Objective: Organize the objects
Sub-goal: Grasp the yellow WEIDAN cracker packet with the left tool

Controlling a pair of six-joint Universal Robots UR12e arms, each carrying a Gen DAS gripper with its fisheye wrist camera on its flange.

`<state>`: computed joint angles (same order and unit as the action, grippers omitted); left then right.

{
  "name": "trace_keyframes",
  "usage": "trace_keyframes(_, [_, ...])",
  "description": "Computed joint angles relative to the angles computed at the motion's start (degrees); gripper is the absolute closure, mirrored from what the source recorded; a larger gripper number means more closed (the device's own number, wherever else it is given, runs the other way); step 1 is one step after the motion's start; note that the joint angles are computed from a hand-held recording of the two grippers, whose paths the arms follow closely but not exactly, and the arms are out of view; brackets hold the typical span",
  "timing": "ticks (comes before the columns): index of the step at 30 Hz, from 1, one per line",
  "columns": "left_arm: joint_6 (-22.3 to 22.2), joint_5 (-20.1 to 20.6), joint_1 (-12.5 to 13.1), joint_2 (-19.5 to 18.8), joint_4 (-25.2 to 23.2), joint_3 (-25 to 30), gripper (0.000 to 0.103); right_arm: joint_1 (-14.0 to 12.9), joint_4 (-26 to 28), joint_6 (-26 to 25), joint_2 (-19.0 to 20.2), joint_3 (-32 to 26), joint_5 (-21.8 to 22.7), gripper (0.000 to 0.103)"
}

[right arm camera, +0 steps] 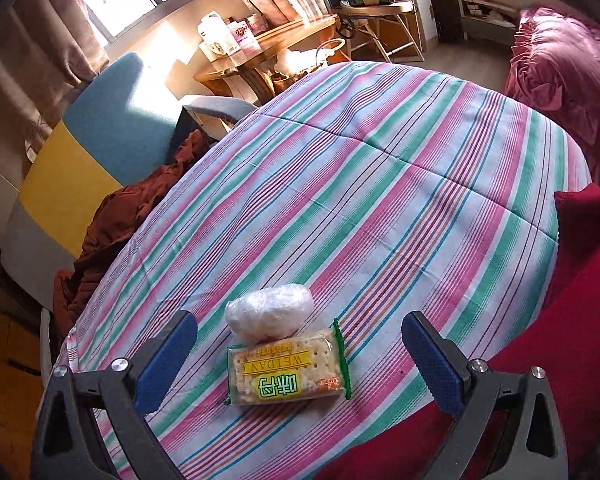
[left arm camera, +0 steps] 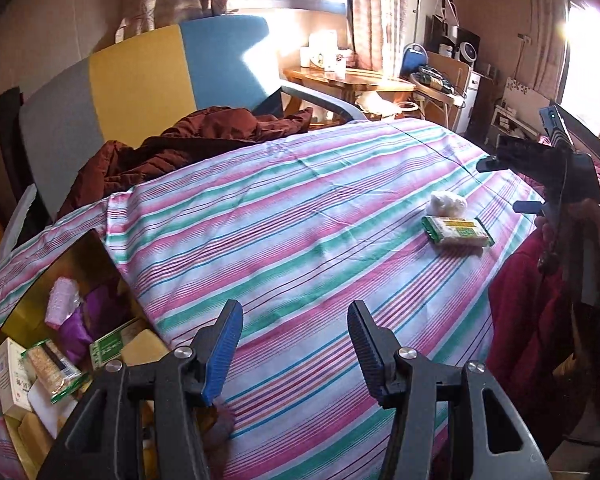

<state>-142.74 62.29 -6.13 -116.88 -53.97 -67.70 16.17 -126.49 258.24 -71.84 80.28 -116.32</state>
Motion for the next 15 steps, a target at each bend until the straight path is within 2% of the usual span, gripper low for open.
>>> trace_keyframes(5, [1.66,0.47,-1.68,-0.96,-3.61,1.39,0.047,-1.76,-3.2,-4.2,0.25,0.75,7.62,0.0])
trace_keyframes(6, [1.78,0.53,-1.84,-1.11,-4.32,1.68,0.047,-2.17,-2.5,-4.9,0.53,0.32,8.8,0.0])
trace_keyframes(9, [1.83,1.01,-2.1,-1.59,-4.99,2.17,0.047,-3.56,5.14,-6.8,2.18,-2.78,13.33,0.0])
trace_keyframes(12, [0.49,1.69,-2.19,-2.42,-5.92,3.23,0.047,-4.43,9.45,-8.65,3.75,-4.71,16.46,0.0])
trace_keyframes(14, [-0.31,2.1,-2.2,-2.89,-6.22,3.77,0.047,-4.87,9.28,-9.51,4.29,-4.78,19.4,0.0])
trace_keyframes(15, [-0.7,2.32,-2.23,-3.23,-6.66,4.2,0.047,-5.14,6.32,-11.16,4.3,-4.01,22.05,0.0])
